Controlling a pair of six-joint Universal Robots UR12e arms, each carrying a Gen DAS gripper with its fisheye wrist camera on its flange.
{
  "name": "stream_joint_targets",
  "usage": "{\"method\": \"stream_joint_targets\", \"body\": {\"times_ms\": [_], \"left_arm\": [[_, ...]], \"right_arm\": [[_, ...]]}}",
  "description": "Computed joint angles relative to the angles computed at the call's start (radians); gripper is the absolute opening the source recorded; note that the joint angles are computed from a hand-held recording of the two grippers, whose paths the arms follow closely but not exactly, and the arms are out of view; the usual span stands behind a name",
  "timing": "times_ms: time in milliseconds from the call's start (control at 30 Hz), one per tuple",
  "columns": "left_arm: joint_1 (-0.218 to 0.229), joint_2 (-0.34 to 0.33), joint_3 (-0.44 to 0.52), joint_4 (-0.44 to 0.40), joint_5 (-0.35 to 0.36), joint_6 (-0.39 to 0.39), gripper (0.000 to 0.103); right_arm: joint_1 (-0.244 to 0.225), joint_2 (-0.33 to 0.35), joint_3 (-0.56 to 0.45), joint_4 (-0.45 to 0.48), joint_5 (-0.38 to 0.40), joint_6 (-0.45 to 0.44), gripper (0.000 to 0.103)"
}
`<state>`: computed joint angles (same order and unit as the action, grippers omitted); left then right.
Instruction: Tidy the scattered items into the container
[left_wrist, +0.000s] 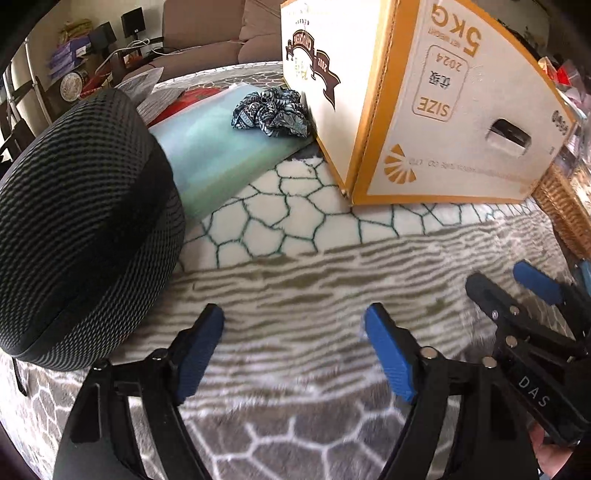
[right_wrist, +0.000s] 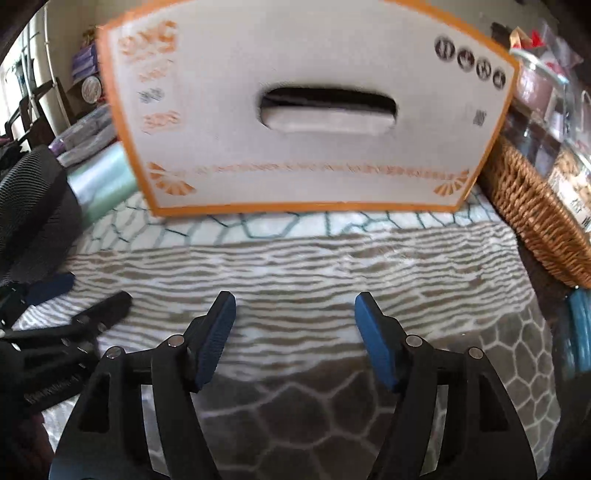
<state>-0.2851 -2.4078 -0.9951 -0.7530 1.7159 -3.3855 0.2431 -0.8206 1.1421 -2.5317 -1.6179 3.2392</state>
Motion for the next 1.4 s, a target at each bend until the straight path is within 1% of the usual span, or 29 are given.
{"method": "stream_joint_targets", "body": {"times_ms": [33,67,100,133,167,233,300,333,400,433,467,533,600,733,900,933,1000,1400], "left_arm": [[0.002,-0.001,-0.001,0.005,0.005,-0.002,0.085],[0.008,-0.001,-0.004,0.011,0.007,0.001,0.089],[0.009,-0.003,-0.004,0.016,0.012,0.001,0.092],[0.011,-0.007,0.0,0.02,0.018,0.001,0.094],[0.014,-0.011,0.004,0.022,0.021,-0.002,0.096],[0.016,-0.009,-0.006,0.036,0.03,-0.016,0.098],[0.016,-0.01,-0.008,0.043,0.044,-0.031,0.103],[0.017,-0.014,-0.004,0.045,0.046,-0.039,0.103],[0.017,-0.02,0.007,0.04,0.054,-0.045,0.103],[0.017,-0.019,0.006,0.04,0.057,-0.049,0.103],[0.016,-0.02,0.006,0.04,0.059,-0.053,0.103],[0.016,-0.022,0.01,0.039,0.065,-0.057,0.103],[0.013,-0.011,-0.009,0.046,0.071,-0.064,0.103],[0.009,0.005,-0.04,0.068,0.082,-0.075,0.103],[0.008,0.015,-0.057,0.076,0.082,-0.076,0.103],[0.008,0.015,-0.057,0.076,0.081,-0.077,0.103],[0.008,0.015,-0.057,0.076,0.081,-0.078,0.103],[0.008,0.017,-0.059,0.077,0.081,-0.077,0.103]], "right_arm": [[-0.006,-0.002,0.006,-0.015,0.022,0.01,0.067],[-0.01,-0.004,0.009,-0.026,0.036,0.015,0.074],[-0.013,-0.003,0.006,-0.017,0.045,0.016,0.078],[-0.015,-0.001,0.001,-0.002,0.056,0.014,0.081],[-0.014,0.0,-0.002,-0.002,0.05,0.006,0.083],[-0.013,0.002,-0.008,0.007,0.044,0.004,0.084],[-0.011,0.007,-0.016,0.015,0.038,0.001,0.084],[-0.011,0.009,-0.02,0.021,0.037,-0.006,0.087],[-0.007,0.016,-0.035,0.041,0.026,-0.04,0.089],[-0.006,0.02,-0.045,0.058,0.008,-0.053,0.097],[-0.006,0.024,-0.052,0.074,-0.004,-0.04,0.103],[-0.01,0.022,-0.047,0.068,0.007,-0.028,0.103],[-0.007,0.028,-0.058,0.077,-0.008,-0.034,0.103],[-0.011,0.035,-0.07,0.083,0.002,-0.038,0.103],[-0.012,0.051,-0.096,0.092,-0.001,-0.03,0.103],[-0.017,0.038,-0.068,0.077,0.0,-0.031,0.103],[-0.022,0.026,-0.05,0.071,-0.001,-0.028,0.103],[-0.027,0.034,-0.063,0.074,-0.001,-0.035,0.103]]}}
